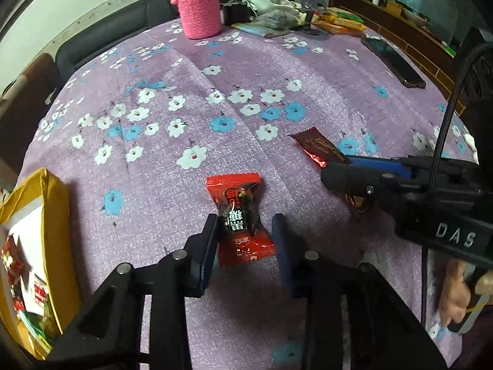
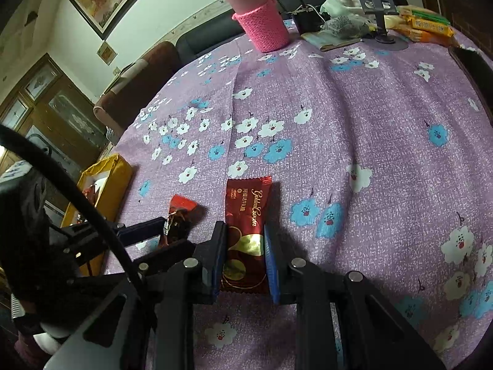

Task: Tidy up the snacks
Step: 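Grasp the red chocolate bar with the right tool while the left tool grasps a red candy, then carry the red candy and chocolate bar over the box and release both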

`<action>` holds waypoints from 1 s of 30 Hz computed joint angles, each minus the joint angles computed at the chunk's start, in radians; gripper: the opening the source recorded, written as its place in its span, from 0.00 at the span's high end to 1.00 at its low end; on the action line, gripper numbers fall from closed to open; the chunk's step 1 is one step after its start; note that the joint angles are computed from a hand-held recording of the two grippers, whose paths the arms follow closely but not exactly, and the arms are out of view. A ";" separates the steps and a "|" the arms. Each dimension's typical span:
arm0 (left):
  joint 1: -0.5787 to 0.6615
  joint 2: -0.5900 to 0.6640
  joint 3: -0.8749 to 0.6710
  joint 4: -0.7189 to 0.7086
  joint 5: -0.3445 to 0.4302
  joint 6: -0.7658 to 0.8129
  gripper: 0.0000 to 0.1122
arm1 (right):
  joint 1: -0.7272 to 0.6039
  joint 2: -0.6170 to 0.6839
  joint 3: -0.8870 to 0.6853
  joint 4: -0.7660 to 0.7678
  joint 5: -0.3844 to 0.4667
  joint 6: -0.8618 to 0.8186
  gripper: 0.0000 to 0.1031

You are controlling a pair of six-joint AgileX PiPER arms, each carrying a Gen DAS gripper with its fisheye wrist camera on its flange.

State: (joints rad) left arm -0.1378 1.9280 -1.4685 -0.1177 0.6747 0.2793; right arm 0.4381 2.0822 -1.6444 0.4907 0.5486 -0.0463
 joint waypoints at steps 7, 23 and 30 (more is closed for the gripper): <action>0.078 -0.095 0.094 -0.190 -0.019 0.084 0.68 | 0.021 -0.025 0.032 -0.070 -0.061 0.053 0.78; 0.637 -0.474 0.412 -0.625 0.063 0.469 0.68 | 0.205 -0.072 -0.009 -0.320 -0.089 0.274 0.79; 0.903 -0.427 0.411 -0.741 0.138 0.610 0.68 | 0.360 0.094 -0.383 -0.364 0.134 0.284 0.79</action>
